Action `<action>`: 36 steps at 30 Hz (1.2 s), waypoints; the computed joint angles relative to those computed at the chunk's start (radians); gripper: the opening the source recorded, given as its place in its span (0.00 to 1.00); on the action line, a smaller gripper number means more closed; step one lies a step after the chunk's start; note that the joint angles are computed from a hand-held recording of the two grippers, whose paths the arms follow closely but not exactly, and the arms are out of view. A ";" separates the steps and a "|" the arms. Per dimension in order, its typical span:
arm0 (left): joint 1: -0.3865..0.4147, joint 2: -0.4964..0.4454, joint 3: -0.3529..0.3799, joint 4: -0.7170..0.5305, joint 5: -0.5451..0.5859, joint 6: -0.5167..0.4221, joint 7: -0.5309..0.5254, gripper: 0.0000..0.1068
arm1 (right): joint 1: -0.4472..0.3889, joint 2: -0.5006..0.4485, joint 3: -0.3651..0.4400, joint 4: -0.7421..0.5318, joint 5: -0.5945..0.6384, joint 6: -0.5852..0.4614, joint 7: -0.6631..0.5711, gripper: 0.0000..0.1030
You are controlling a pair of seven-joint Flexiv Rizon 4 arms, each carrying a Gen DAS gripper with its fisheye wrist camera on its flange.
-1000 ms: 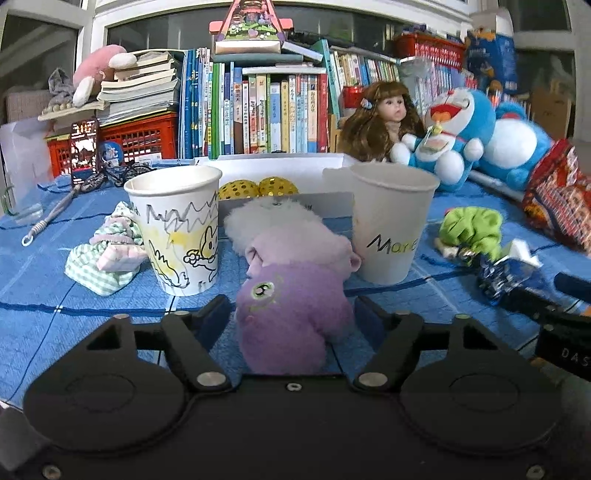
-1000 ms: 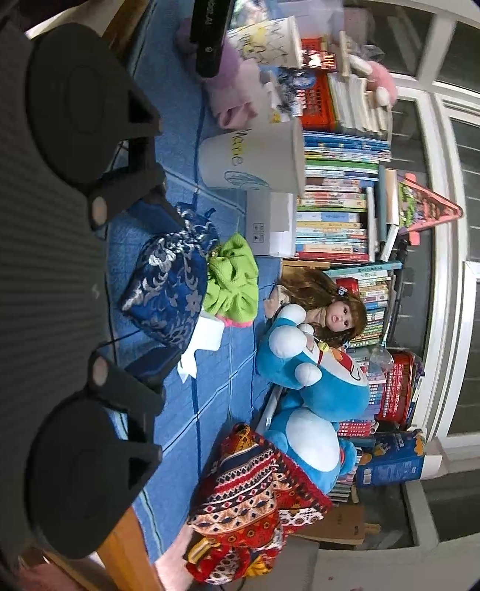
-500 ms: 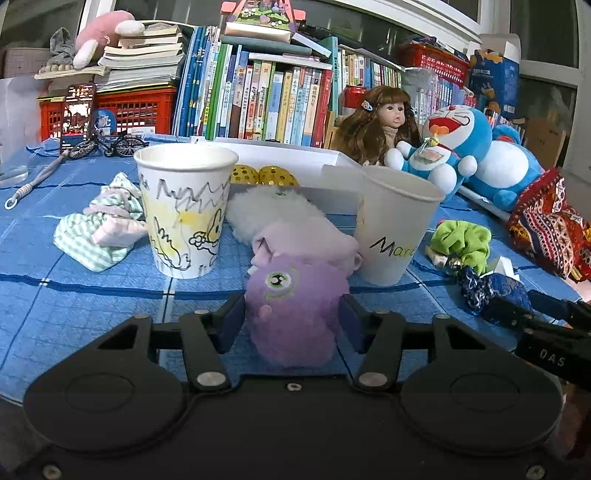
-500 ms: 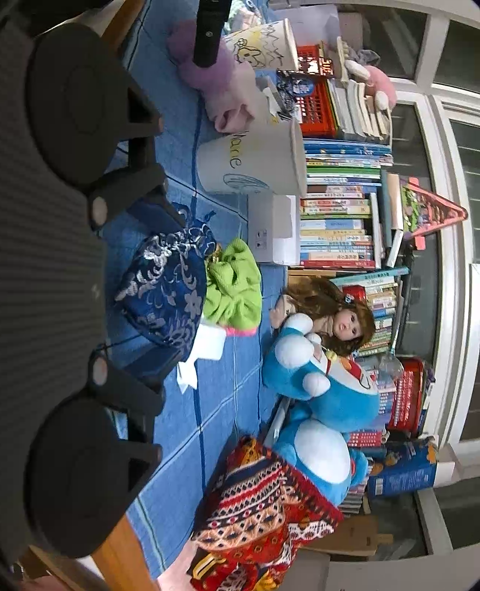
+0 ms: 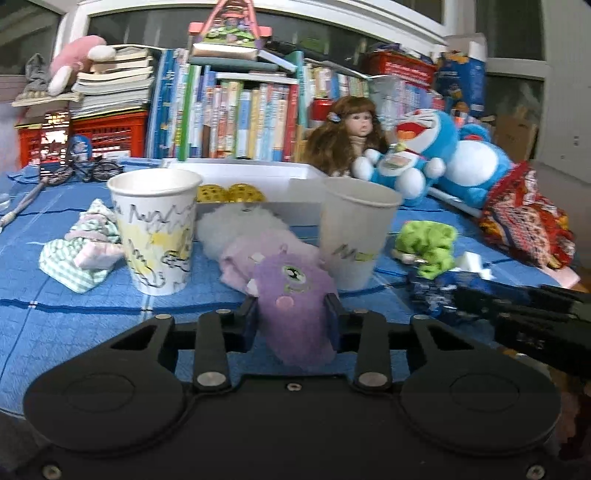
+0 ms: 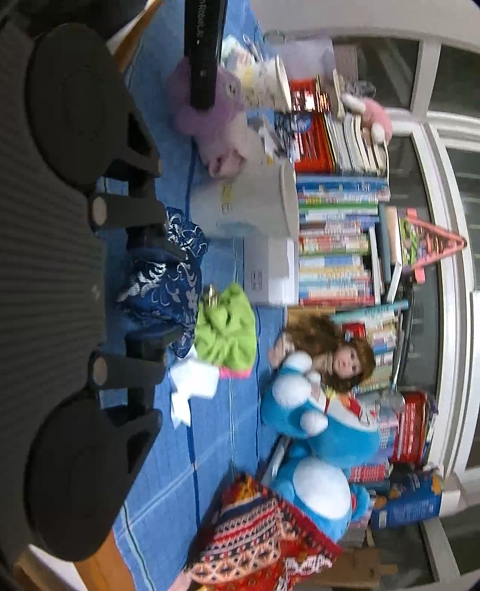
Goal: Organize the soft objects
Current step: 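Lift the purple plush with the left tool while the right tool carries the blue pouch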
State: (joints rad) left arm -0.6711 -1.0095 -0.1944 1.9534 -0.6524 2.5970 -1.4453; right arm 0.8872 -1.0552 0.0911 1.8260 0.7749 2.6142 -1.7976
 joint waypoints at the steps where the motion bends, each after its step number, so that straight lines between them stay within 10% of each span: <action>1: 0.002 0.004 -0.001 0.007 0.013 0.004 -0.005 0.32 | 0.002 0.002 0.001 0.005 -0.015 0.004 -0.001 0.37; 18: 0.057 0.149 0.008 0.032 0.065 -0.008 0.032 0.32 | -0.028 0.089 -0.010 -0.025 -0.004 0.058 -0.046 0.36; 36: 0.188 0.281 0.129 -0.178 0.051 -0.601 -0.014 0.33 | -0.145 0.194 -0.124 -0.227 -0.246 -0.436 0.073 0.36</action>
State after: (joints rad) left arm -0.4826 -0.7280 -0.0652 1.7757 -0.6009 1.9961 -1.4594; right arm 0.7421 -0.8609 -0.0329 1.5989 0.5287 2.1782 -1.7244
